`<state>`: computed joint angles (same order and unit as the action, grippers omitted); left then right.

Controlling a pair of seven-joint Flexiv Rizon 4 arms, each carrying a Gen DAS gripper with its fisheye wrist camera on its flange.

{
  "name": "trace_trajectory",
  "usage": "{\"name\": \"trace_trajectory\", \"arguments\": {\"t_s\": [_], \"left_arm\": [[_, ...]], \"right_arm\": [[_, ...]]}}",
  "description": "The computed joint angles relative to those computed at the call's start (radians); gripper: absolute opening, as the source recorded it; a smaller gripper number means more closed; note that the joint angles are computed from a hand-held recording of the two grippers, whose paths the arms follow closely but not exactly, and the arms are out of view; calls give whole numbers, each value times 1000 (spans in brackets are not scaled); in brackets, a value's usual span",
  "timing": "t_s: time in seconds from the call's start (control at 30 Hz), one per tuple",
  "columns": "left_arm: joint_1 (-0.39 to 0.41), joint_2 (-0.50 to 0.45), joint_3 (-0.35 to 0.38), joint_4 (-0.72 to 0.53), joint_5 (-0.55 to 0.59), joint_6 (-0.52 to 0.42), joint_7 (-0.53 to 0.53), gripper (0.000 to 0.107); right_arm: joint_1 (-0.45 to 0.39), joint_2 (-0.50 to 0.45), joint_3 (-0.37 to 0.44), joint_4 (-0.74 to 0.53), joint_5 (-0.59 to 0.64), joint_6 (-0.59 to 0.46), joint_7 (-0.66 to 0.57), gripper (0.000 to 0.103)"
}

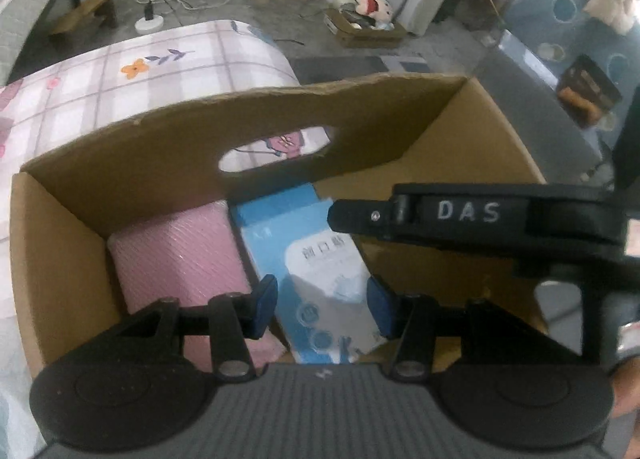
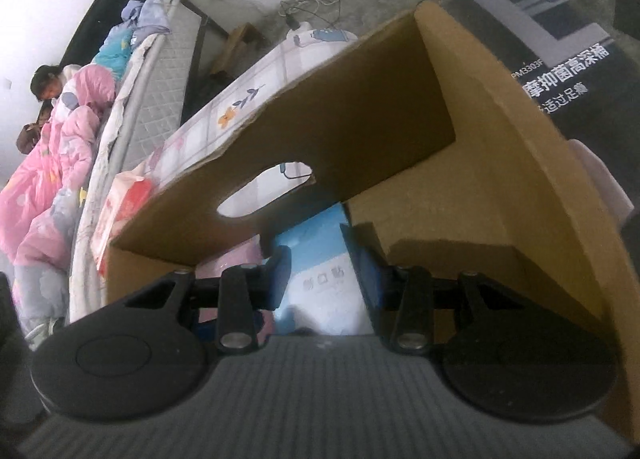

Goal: Organize soft objects
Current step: 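Carry the blue bandage box with the left tool into the cardboard box and release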

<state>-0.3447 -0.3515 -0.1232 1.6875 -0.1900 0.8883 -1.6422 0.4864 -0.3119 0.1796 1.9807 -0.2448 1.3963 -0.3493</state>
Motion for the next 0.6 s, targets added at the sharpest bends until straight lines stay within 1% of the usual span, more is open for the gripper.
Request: {"name": "trace_trajectory", "arguments": {"t_s": [0.13, 0.2, 0.27, 0.33, 0.4, 0.47, 0.53, 0.6], "left_arm": [[4, 22, 12, 13, 17, 10, -4, 53], [4, 44, 16, 21, 31, 13, -2, 53], [11, 78, 16, 47, 30, 27, 18, 57], [21, 121, 15, 83, 17, 41, 46, 60], [29, 162, 15, 116, 0, 50, 72, 62], [37, 208, 19, 155, -19, 63, 92, 66], [45, 261, 27, 206, -43, 83, 110, 67], [53, 315, 37, 258, -72, 97, 130, 68]], "right_arm": [[29, -10, -35, 3, -33, 22, 38, 38], [39, 14, -46, 18, -52, 18, 64, 38], [42, 51, -45, 42, -65, 9, 95, 38], [35, 86, -24, 60, -62, -17, 117, 38], [15, 113, 13, 79, -32, -28, 106, 39], [-14, 137, 64, 93, 43, -39, 65, 39], [-15, 137, 94, 90, 98, -68, 46, 39], [-3, 126, 102, 84, 122, -101, 52, 39]]}}
